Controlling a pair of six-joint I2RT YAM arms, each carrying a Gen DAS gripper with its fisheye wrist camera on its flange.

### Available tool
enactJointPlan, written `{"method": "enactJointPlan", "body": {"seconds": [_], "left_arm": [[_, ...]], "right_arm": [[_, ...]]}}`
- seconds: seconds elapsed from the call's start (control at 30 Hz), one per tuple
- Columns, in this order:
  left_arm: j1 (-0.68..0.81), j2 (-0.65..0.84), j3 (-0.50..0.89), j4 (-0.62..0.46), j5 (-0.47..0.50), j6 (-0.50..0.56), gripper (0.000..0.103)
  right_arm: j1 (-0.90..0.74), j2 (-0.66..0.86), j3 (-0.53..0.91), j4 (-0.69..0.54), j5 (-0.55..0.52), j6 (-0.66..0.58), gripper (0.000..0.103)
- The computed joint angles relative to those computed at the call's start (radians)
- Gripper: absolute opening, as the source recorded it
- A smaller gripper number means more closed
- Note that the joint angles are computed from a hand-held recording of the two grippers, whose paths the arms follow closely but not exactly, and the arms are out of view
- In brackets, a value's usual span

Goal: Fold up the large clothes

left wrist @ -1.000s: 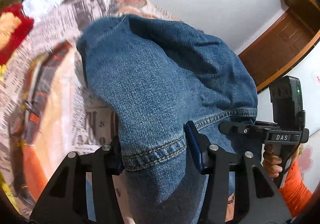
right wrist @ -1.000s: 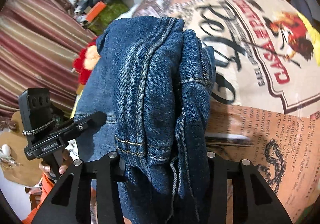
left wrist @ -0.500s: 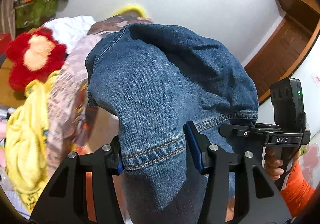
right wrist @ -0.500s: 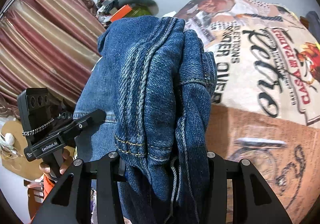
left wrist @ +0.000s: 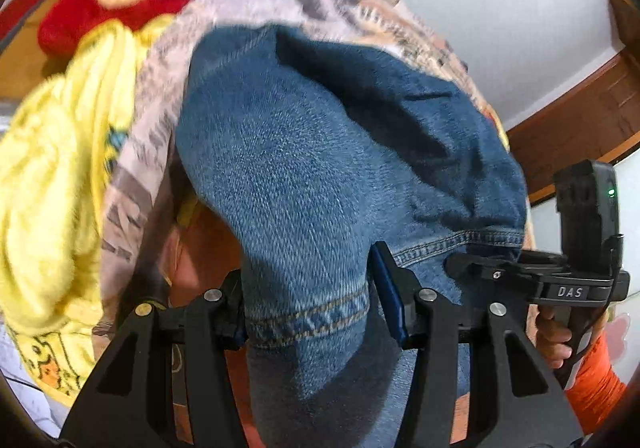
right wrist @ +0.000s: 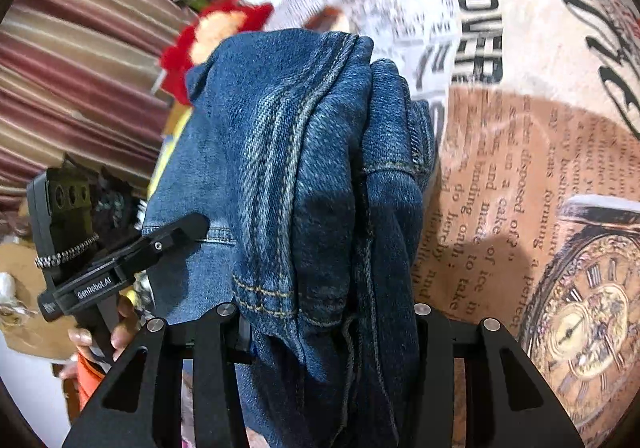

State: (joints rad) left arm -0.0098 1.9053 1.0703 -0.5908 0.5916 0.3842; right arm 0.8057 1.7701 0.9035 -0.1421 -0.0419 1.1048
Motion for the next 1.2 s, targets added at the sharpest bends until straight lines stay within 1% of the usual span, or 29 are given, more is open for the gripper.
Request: {"method": "enactJointPlan", "body": {"seconds": [0.1,0.17,0.2,0.27,0.33,0.43,0.5,0.57,0.63,0.67,0.7,0.73,0.83,0.93,1.0,1.17,1.2], "left_arm": [[-0.005,0.028,-0.030,0.053,-0.013,0.019,0.056],[0.005,0.043,-0.047,0.084,-0.004,0.020,0.062],[0.011,0.046,-0.053,0.090,-0.001,0.014,0.064],[0.017,0.033,-0.069,0.105,-0.006,0.007,0.066],[0.008,-0.028,-0.116,0.139,-0.040,-0.002,0.066],[-0.013,-0.136,-0.198,0.195,-0.119,0.006,0.066],[-0.043,-0.231,-0.281,0.247,-0.197,0.033,0.066],[-0.064,-0.308,-0.355,0.297,-0.251,0.053,0.067],[-0.066,-0.377,-0.420,0.327,-0.266,0.072,0.069],[-0.059,-0.397,-0.438,0.325,-0.263,0.079,0.075],[-0.051,-0.421,-0.463,0.324,-0.261,0.082,0.078],[-0.047,-0.413,-0.479,0.350,-0.262,0.083,0.082],[-0.054,-0.491,-0.586,0.415,-0.296,0.083,0.083],[-0.048,-0.526,-0.628,0.431,-0.307,0.073,0.085],[-0.031,-0.552,-0.640,0.410,-0.299,0.065,0.084],[-0.012,-0.639,-0.634,0.342,-0.301,0.064,0.084],[-0.008,-0.675,-0.626,0.322,-0.297,0.055,0.084]], "right_arm": [[-0.001,0.033,-0.005,0.029,0.002,-0.051,0.044],[-0.003,0.037,-0.014,0.041,-0.003,-0.080,0.048],[-0.002,0.039,-0.015,0.043,-0.007,-0.094,0.049],[0.001,0.030,-0.013,0.021,-0.007,-0.127,0.057],[0.031,0.005,0.003,-0.041,0.037,-0.143,0.063],[0.082,-0.016,0.040,-0.160,0.146,-0.214,0.071],[0.117,-0.026,0.043,-0.199,0.201,-0.236,0.073],[0.148,-0.047,0.028,-0.213,0.237,-0.238,0.074],[0.170,-0.081,-0.004,-0.214,0.249,-0.217,0.074],[0.175,-0.098,-0.021,-0.209,0.250,-0.205,0.074],[0.179,-0.117,-0.042,-0.199,0.249,-0.188,0.074],[0.186,-0.135,-0.056,-0.196,0.248,-0.170,0.074],[0.199,-0.192,-0.114,-0.174,0.247,-0.131,0.074],[0.233,-0.233,-0.149,-0.184,0.268,-0.093,0.075],[0.258,-0.267,-0.165,-0.205,0.290,-0.059,0.075],[0.313,-0.314,-0.136,-0.331,0.356,0.011,0.075],[0.327,-0.320,-0.120,-0.362,0.379,0.022,0.075]]}}
